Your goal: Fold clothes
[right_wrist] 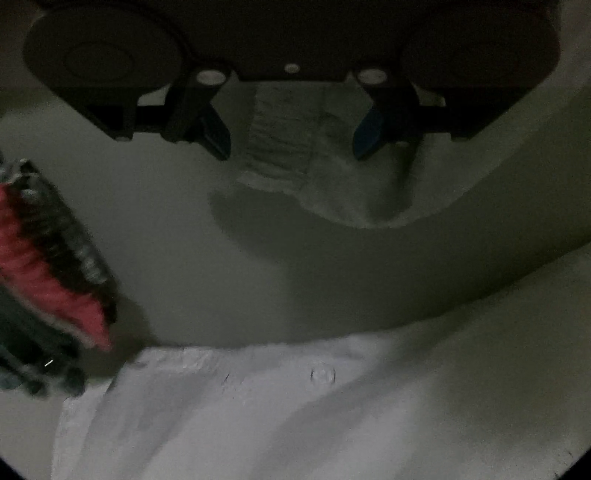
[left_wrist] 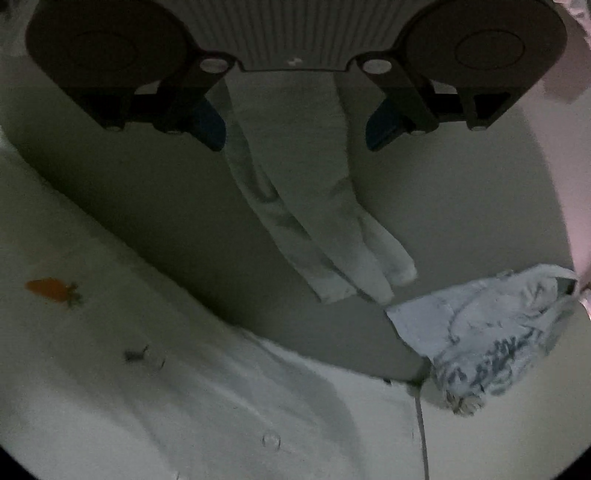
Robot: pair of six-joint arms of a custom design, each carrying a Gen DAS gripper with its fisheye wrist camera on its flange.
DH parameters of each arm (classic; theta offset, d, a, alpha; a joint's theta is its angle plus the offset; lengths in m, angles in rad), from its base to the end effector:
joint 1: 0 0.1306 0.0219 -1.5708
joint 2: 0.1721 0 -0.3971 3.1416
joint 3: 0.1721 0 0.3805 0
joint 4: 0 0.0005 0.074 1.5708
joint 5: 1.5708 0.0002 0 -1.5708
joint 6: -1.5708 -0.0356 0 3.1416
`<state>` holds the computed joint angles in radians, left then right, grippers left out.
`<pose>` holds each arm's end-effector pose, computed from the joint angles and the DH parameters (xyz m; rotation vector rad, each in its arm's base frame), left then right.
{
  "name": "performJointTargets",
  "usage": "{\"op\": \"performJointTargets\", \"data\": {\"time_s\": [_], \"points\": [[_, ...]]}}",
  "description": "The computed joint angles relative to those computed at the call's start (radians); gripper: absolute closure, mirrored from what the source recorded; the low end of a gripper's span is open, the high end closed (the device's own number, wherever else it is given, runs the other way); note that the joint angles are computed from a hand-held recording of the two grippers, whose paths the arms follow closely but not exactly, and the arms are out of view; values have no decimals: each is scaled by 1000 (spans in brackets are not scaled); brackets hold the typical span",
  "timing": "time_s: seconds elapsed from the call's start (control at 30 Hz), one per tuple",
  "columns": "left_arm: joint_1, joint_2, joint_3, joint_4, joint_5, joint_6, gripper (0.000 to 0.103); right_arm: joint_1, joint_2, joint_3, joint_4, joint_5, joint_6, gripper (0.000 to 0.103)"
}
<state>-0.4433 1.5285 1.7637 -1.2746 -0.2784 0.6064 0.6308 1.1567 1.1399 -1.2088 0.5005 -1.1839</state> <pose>0.4538 -0.2052 0.5196 -0.3042 2.5302 -0.0385 0.2870 0.1879 0.4106 0.8025 2.4129 -0.0510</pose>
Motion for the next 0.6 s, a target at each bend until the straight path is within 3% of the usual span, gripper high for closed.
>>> {"op": "performJointTargets", "data": {"time_s": [0.07, 0.1, 0.17, 0.33, 0.43, 0.5, 0.57, 0.6], "points": [[-5, 25, 21, -21, -17, 10, 19, -29, -3, -24, 57, -41, 55, 56], [-7, 30, 26, -28, -26, 10, 19, -27, -8, -30, 69, -20, 63, 57], [0, 36, 28, -16, -30, -12, 19, -28, -33, -40, 74, 18, 60, 94], [10, 33, 25, -47, -79, -50, 19, -75, -31, 7, -136, 191, -33, 95], [28, 23, 10, -57, -67, -52, 19, -114, 20, 10, -281, 264, -19, 92], [39, 16, -2, -57, -54, -49, 19, -119, 31, 9, -320, 227, -17, 77], [49, 9, -16, -43, -39, -51, 19, -92, 48, 28, -327, 236, -42, 54], [54, 11, -18, -40, -31, -47, 18, -53, 70, 51, -356, 268, -58, 52]]}}
